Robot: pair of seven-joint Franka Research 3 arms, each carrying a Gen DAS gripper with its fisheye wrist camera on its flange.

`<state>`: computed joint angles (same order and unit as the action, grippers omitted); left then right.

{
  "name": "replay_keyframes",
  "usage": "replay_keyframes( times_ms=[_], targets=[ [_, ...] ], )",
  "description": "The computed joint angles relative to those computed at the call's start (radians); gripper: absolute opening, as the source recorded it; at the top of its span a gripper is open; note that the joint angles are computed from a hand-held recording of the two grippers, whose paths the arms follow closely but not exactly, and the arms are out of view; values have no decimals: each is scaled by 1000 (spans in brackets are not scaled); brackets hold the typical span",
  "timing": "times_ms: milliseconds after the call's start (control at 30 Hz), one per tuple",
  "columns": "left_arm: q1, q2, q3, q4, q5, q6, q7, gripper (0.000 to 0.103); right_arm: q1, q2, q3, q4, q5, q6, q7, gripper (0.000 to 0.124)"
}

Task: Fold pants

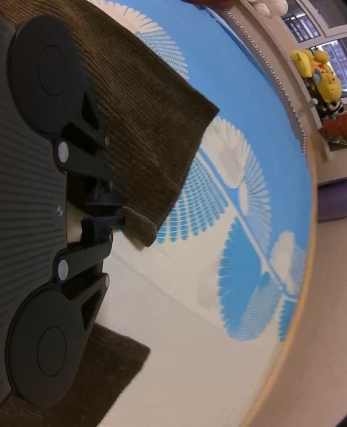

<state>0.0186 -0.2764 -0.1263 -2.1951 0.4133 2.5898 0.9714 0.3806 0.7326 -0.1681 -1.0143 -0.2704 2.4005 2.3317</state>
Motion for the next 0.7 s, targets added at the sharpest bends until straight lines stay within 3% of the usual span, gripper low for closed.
replay_keyframes(
  times_ms=[100,167,267,367,433,500,600,633,700],
  targets=[
    [6,-18,9,-15,-9,-4,0,45,39,-17,-64,-15,-70,-20,105,5],
    [10,-29,14,-27,-13,-7,2,45,53,-7,-90,5,-119,-77,160,6],
    [10,-44,25,-42,-38,-33,23,46,-9,-6,-20,13,-56,-118,122,15],
    [13,-52,40,-66,-73,-63,40,46,8,-57,-30,-51,-100,-76,111,30],
    [14,-55,56,-90,-110,-85,57,46,24,-111,-33,-121,-140,-7,110,38],
    [21,-54,68,-118,-145,-109,57,46,36,-167,-31,-184,-177,64,102,39],
    [66,-39,53,-145,-175,-236,-3,44,36,-280,-12,-316,-207,201,86,41],
    [56,-63,65,-172,-164,-211,-23,45,32,-316,-3,-356,-210,248,77,42],
    [54,-77,60,-158,-168,-245,-28,45,31,-399,10,-448,-232,345,59,47]
  ],
)
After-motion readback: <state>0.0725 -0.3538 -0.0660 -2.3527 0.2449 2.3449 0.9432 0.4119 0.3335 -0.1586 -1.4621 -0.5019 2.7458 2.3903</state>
